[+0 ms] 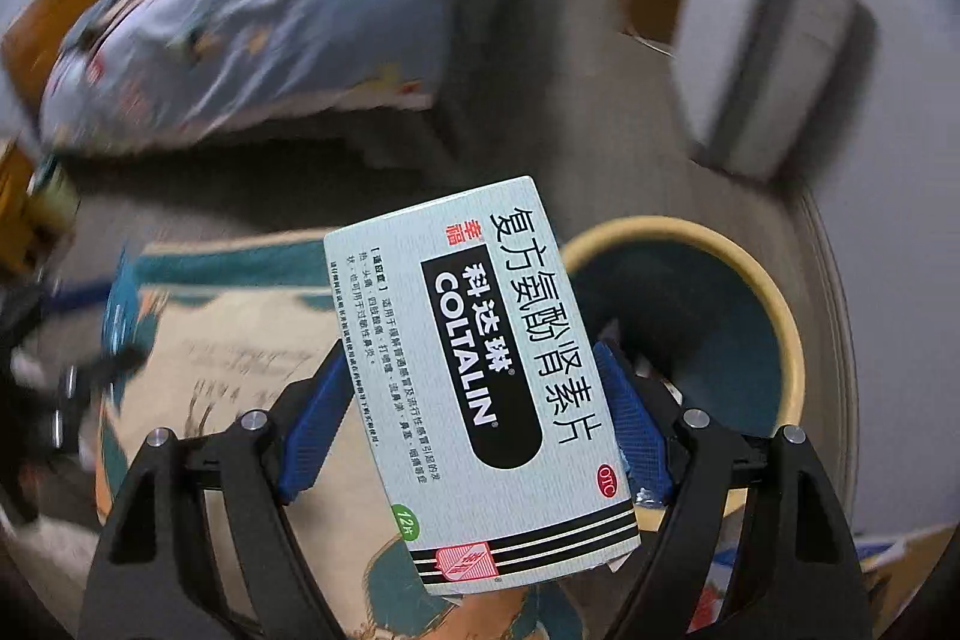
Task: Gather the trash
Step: 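Carry the blister pack and COLTALIN box over the bin, then open both tools to drop the blister pack and box into the bin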
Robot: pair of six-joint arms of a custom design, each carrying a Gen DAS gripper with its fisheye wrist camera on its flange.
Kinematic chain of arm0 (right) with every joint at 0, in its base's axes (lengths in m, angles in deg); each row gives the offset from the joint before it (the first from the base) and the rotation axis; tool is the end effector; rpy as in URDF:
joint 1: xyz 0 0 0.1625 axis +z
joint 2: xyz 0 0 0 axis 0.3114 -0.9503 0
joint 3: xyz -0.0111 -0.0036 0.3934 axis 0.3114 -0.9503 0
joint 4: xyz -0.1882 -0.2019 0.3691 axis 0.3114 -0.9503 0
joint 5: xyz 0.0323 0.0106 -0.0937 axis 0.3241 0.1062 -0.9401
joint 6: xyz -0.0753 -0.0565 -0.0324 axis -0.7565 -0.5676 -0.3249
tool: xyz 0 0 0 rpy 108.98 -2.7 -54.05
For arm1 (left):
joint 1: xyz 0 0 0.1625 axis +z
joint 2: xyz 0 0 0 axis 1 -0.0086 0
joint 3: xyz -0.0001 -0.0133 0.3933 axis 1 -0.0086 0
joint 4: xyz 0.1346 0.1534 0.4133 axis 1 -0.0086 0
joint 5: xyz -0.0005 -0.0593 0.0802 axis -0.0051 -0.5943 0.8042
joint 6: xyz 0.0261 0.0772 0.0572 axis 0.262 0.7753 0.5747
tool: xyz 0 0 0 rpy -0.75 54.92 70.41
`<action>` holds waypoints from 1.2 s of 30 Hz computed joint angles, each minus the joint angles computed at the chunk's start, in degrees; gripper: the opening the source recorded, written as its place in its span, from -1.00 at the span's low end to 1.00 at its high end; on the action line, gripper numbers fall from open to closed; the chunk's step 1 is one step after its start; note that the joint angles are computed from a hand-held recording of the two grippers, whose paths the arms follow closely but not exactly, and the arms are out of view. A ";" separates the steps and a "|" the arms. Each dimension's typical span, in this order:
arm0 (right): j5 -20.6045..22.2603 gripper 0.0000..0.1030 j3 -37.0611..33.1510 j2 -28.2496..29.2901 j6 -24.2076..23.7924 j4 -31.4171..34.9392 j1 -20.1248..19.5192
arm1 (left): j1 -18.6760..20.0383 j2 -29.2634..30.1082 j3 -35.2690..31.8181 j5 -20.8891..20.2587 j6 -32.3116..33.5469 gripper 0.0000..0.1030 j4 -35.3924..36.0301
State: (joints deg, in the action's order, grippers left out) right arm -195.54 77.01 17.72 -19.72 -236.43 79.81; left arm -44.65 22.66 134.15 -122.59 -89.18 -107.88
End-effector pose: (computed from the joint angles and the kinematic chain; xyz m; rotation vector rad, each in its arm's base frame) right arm 0.1619 -0.5907 0.2440 0.4543 -2.4040 0.5911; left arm -0.2653 -0.5471 0.1362 0.6996 2.3653 -0.5360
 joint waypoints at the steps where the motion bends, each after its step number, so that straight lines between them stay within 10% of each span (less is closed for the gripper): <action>1: -0.12 0.52 -0.09 -0.25 1.38 -0.31 -0.91 | -0.65 1.44 -0.58 -0.69 0.36 0.40 -0.22; 15: 2.25 0.52 0.79 -5.82 13.80 -0.38 -10.85 | -2.06 17.37 -12.99 -8.97 -0.26 0.40 2.43; 36: 6.60 0.52 -0.54 -5.44 22.52 -2.18 -17.00 | -0.37 31.62 -26.79 -9.93 11.54 0.40 0.90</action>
